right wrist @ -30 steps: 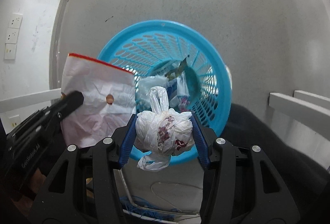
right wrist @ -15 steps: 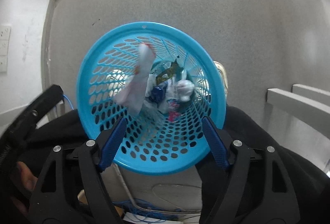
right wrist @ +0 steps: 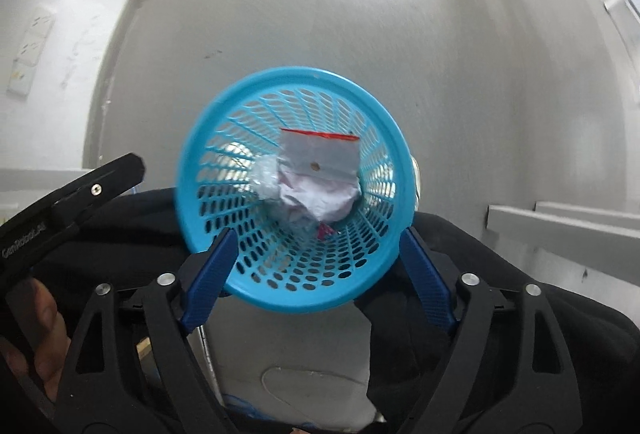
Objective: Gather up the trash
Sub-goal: 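Raise both open tools back up toward the table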
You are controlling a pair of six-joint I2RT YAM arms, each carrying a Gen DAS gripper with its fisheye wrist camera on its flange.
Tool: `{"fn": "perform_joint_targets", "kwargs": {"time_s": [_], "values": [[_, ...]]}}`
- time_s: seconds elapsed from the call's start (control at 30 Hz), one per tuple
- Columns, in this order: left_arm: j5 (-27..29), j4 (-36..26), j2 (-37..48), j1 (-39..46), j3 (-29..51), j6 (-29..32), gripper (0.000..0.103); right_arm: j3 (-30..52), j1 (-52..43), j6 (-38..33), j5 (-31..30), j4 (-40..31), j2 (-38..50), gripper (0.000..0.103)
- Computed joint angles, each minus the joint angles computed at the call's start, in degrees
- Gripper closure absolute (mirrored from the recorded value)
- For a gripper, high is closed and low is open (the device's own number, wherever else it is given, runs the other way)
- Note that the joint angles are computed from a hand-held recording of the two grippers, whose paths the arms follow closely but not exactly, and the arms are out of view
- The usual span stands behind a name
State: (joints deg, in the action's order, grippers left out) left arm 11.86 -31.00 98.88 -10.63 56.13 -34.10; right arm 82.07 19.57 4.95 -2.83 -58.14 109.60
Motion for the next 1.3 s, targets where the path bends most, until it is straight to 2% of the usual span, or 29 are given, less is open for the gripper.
{"fn": "perform_joint_targets", "kwargs": {"time_s": [0.27, 0.53, 0.73, 0.87, 0.97, 1.13, 1.3], "values": [[-2.40, -4.91, -12.20, -1.36, -4.51, -0.95, 0.037, -5.91, 3.38, -0.32, 2.47, -0.14, -10.92, 0.020], [-3.48, -9.54, -27.31, -3.88, -9.24, -1.31, 0.027, -11.35, 3.96, -0.43, 0.42, -1.09, -24.02, 0.017], [-11.22, -16.23, -35.31, -11.16, -7.70, -3.97, 0.017, -13.21, 7.47, 0.85, 2.67, -3.01, -32.68, 0.014], [-14.24, -21.99, -40.94, -15.82, -6.09, -6.96, 0.015, -12.99, 8.02, 0.81, 1.16, -6.42, -37.62, 0.012], [-19.90, -28.02, -45.11, -21.33, -3.18, -8.29, 0.013, -11.60, 8.33, 0.19, -0.42, -10.16, -41.97, 0.010], [-33.04, -35.85, -51.11, -34.44, 3.57, -13.85, 0.006, -8.16, 11.27, -0.88, 1.97, -15.74, -50.07, 0.009], [-44.87, -45.66, -49.20, -47.75, 14.09, -18.56, 0.006, -0.92, 9.88, -0.96, 2.28, -20.55, -54.53, 0.009]]}}
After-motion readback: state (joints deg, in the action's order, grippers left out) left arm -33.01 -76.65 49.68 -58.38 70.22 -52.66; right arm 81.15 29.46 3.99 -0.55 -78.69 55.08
